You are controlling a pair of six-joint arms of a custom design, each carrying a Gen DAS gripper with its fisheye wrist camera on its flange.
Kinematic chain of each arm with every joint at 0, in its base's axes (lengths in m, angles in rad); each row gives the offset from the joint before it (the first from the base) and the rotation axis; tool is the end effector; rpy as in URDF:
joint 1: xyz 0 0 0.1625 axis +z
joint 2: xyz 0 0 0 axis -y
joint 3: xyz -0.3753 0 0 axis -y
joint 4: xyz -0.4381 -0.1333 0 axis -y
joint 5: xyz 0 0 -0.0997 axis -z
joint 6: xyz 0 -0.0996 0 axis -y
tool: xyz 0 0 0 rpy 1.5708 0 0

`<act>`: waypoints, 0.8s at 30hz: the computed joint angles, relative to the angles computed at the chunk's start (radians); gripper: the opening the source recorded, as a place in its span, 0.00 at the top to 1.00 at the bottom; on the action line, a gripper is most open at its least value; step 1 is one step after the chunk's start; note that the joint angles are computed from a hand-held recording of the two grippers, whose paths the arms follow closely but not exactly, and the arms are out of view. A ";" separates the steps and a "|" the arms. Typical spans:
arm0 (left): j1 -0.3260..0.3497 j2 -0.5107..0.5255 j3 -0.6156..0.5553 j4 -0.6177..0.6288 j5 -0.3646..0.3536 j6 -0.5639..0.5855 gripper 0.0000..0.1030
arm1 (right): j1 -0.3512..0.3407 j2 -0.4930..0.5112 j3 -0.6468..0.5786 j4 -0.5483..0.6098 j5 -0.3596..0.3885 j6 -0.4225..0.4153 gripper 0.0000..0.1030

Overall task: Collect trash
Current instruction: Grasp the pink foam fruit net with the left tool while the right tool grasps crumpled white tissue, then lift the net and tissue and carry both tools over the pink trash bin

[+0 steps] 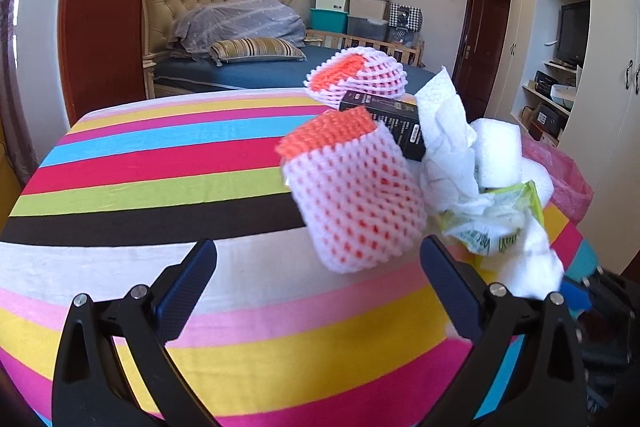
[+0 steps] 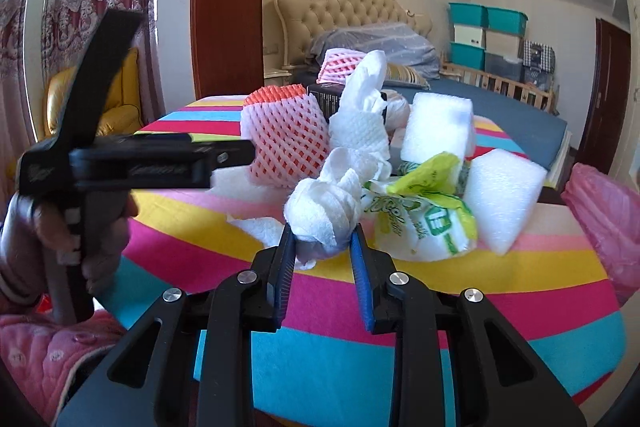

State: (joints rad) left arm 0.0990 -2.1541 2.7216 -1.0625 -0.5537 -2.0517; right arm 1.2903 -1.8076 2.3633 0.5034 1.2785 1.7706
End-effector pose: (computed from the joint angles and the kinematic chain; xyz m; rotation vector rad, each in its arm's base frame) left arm -0.1416 -0.2332 0.1276 0.0634 2.0368 -1.2773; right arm 0.0881 -0.2792 0.1642 1.5711 -2.3785 0.8134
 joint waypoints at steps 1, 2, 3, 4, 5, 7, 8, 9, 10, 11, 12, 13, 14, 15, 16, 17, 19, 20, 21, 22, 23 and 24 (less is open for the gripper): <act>0.031 0.020 -0.007 -0.043 0.023 0.028 0.05 | -0.019 -0.008 0.003 0.012 -0.013 -0.016 0.74; 0.067 0.039 -0.013 -0.094 0.049 0.063 0.05 | -0.030 -0.008 -0.001 0.023 -0.021 -0.019 0.74; 0.107 0.061 -0.018 -0.155 0.075 0.107 0.05 | -0.037 -0.006 -0.003 0.027 -0.028 -0.019 0.74; 0.128 0.074 -0.022 -0.186 0.087 0.130 0.05 | -0.048 -0.007 -0.005 0.035 -0.038 -0.020 0.74; 0.158 0.105 -0.030 -0.235 0.103 0.167 0.11 | -0.046 0.000 -0.020 0.043 -0.037 -0.015 0.74; 0.211 0.140 -0.035 -0.354 0.108 0.269 0.27 | -0.058 -0.002 -0.022 0.054 -0.049 -0.024 0.74; 0.215 0.115 -0.013 -0.427 0.109 0.322 0.43 | -0.067 -0.006 -0.019 0.060 -0.058 -0.036 0.74; 0.213 0.099 0.001 -0.459 0.112 0.342 0.50 | -0.074 -0.011 -0.012 0.061 -0.065 -0.046 0.74; 0.204 0.098 0.002 -0.448 0.111 0.331 0.53 | -0.080 -0.012 -0.010 0.064 -0.071 -0.052 0.74; 0.184 0.114 -0.008 -0.396 0.108 0.288 0.63 | -0.087 -0.012 -0.011 0.072 -0.077 -0.059 0.74; 0.157 0.120 -0.013 -0.334 0.104 0.235 0.67 | -0.092 -0.011 -0.012 0.078 -0.082 -0.063 0.74; 0.118 0.119 -0.016 -0.256 0.098 0.161 0.67 | -0.099 -0.008 -0.014 0.082 -0.086 -0.068 0.74; 0.085 0.115 -0.016 -0.199 0.089 0.105 0.69 | -0.105 -0.007 -0.015 0.086 -0.090 -0.074 0.74; 0.057 0.117 -0.018 -0.152 0.076 0.059 0.70 | -0.110 -0.007 -0.015 0.090 -0.094 -0.078 0.74; 0.030 0.121 -0.020 -0.106 0.064 0.013 0.70 | -0.113 -0.009 -0.013 0.093 -0.098 -0.082 0.74; -0.001 0.120 -0.019 -0.059 0.051 -0.034 0.70 | -0.107 -0.004 -0.017 0.089 -0.096 -0.077 0.74; -0.052 0.135 -0.023 0.006 0.021 -0.109 0.70 | -0.109 -0.011 -0.012 0.090 -0.105 -0.087 0.74; -0.079 0.137 -0.026 0.051 0.009 -0.156 0.70 | -0.116 -0.020 -0.008 0.094 -0.114 -0.098 0.74; -0.105 0.144 -0.029 0.081 -0.007 -0.193 0.70 | -0.122 -0.029 -0.003 0.100 -0.127 -0.109 0.74; -0.121 0.149 -0.036 0.113 -0.012 -0.229 0.70 | -0.126 -0.036 0.002 0.102 -0.137 -0.115 0.74; -0.147 0.155 -0.041 0.156 -0.024 -0.275 0.70 | -0.135 -0.045 0.006 0.109 -0.152 -0.126 0.74; -0.161 0.161 -0.048 0.177 -0.029 -0.300 0.70 | -0.139 -0.051 0.007 0.115 -0.163 -0.131 0.74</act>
State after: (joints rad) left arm -0.0621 -1.9927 2.6740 -0.8853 -0.5831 -2.3517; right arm 1.1515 -1.8584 2.3706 0.6188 1.1159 1.6398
